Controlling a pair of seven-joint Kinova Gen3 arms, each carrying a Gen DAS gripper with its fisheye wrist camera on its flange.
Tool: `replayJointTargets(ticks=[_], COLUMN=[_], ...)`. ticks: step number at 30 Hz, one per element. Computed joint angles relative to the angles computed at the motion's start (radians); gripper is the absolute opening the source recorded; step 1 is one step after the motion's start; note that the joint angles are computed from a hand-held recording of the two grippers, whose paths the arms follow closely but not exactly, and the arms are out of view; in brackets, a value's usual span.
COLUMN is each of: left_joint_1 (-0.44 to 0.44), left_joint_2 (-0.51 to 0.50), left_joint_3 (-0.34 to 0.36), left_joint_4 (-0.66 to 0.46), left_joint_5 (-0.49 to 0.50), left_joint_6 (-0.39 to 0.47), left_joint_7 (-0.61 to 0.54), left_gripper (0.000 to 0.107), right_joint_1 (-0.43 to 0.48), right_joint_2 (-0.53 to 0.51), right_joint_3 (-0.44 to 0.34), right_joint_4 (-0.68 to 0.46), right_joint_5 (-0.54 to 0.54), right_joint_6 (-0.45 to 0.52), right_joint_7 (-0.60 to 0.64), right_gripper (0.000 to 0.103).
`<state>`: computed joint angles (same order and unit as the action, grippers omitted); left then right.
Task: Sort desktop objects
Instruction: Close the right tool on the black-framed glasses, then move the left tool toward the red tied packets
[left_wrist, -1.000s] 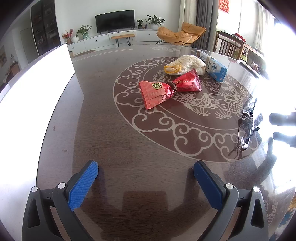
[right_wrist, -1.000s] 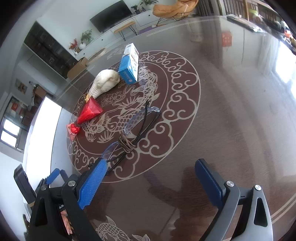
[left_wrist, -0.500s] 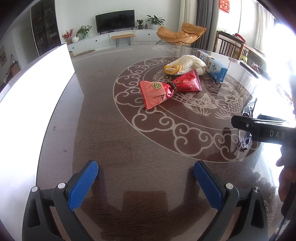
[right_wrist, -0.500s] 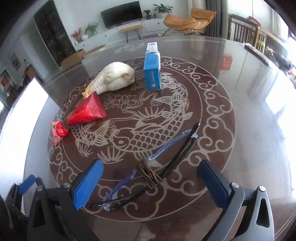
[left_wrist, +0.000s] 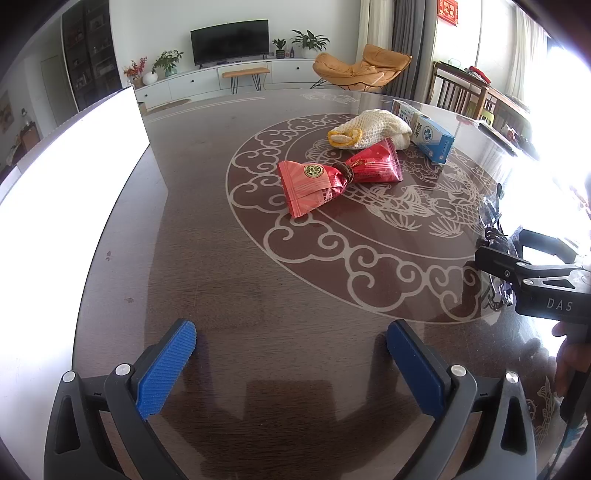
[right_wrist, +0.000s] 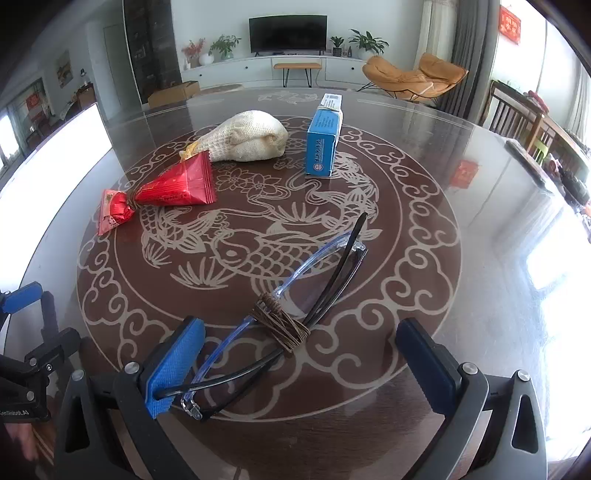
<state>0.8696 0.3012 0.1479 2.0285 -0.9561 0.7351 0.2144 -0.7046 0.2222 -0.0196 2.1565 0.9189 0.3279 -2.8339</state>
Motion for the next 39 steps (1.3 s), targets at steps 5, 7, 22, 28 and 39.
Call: replayJointTargets(ticks=[5,7,22,28,39], left_joint_1=[0.000,0.000,0.000,0.001,0.001], left_joint_2=[0.001,0.001,0.002,0.001,0.001], left_joint_3=[0.000,0.000,0.000,0.000,0.000], left_joint_4=[0.000,-0.001,-0.001,-0.002,-0.002], left_joint_5=[0.000,0.000,0.000,0.001,0.002], left_joint_6=[0.001,0.000,0.001,0.004,0.004], left_joint_7=[0.001,0.001,0.001,0.000,-0.001], left_gripper=[0.103,0.103,0.103,0.103,0.103], right_joint_1=[0.032,0.044,0.029,0.027,0.025], right_joint_2=[-0.022,-0.029,-0.040,-0.039,-0.039], right_joint_3=[-0.005,-0.005,0.030,0.033,0.036], right_joint_4=[0.029,0.037,0.058,0.058,0.060], right_joint_5=[-0.008,-0.022,-0.030,-0.029,-0.024], right_joint_6=[-0.043,-0.058,-0.087,-0.088,-0.090], right_joint_7=[0.062,0.095,0.123,0.122,0.117], right_gripper=[0.103,0.103,0.103,0.103,0.103])
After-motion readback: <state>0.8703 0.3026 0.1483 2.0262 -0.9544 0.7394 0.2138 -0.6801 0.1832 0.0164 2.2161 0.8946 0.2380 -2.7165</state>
